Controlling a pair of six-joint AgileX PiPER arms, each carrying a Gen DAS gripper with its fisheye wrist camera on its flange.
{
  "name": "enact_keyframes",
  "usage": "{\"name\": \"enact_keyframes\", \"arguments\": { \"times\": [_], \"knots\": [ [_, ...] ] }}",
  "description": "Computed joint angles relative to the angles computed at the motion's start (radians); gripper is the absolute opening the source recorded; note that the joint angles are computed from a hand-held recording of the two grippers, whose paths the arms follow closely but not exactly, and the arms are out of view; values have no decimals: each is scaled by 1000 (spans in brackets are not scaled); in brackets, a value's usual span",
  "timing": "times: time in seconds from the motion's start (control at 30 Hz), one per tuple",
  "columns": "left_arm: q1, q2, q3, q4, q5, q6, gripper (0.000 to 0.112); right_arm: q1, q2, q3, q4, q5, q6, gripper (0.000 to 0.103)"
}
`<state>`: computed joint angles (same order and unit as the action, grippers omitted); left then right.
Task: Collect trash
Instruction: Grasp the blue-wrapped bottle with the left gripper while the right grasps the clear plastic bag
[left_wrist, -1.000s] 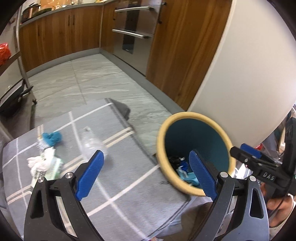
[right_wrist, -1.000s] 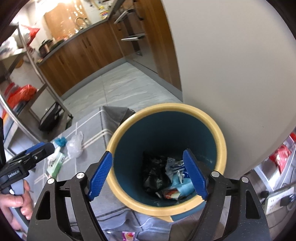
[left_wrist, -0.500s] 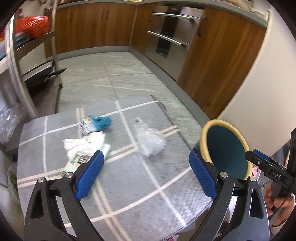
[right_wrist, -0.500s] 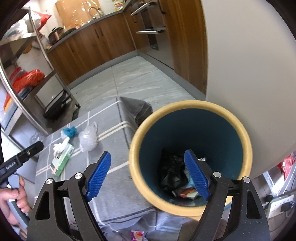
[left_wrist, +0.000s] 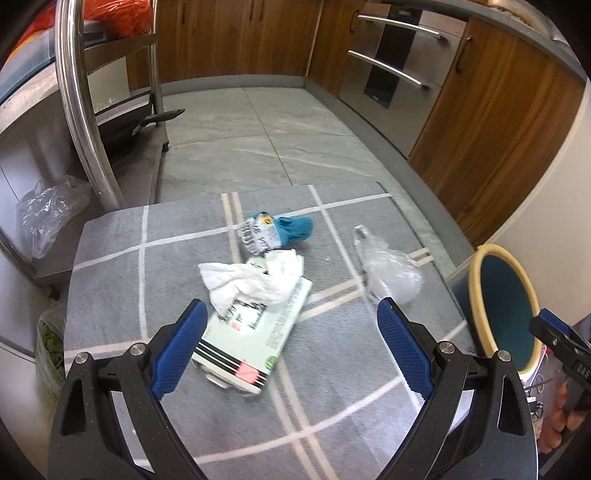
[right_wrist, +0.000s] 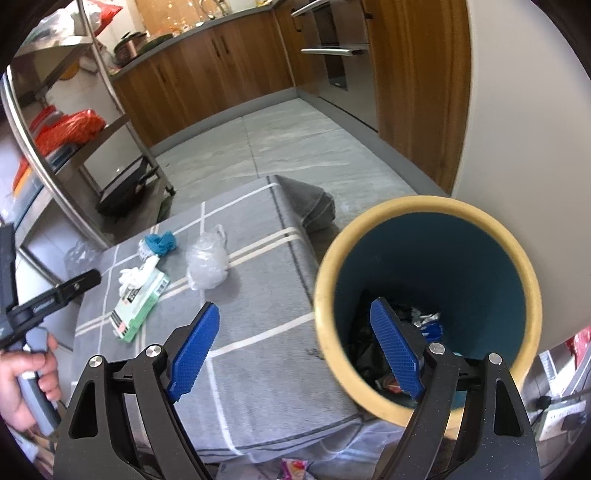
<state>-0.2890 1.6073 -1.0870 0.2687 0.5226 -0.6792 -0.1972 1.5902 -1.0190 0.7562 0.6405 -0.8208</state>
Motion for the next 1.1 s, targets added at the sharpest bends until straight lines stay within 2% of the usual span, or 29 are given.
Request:
{"name": "enact_keyframes", "arguments": {
  "times": [0.2,0.5,0.63,0.8,0.87,0.9,1.0,1.1],
  "knots": [
    [64,90,-100,-86,12,126,91,87,25,-23,-35,-18,50,85],
    [144,306,-314,-208,79,270,89,200,107,-87,-60,-54,110,85],
    [181,399,-405,-281,107,327,74,251,168,-137,-68,-76,124,84],
    [202,467,-479,-346,132,379,66,315,255,-198,-68,-111,113,84],
    [209,492,-504,-372,139,405,57,342,293,-229,-103,-130,141,84],
    [212,498,-508,-375,140,407,51,354,316,-248,-121,-136,156,84],
    [218,503,-496,-379,119,408,43,375,371,-298,-154,-142,197,84],
    [207,497,-490,-344,112,386,37,379,416,-332,-153,-139,209,84]
  ]
}}
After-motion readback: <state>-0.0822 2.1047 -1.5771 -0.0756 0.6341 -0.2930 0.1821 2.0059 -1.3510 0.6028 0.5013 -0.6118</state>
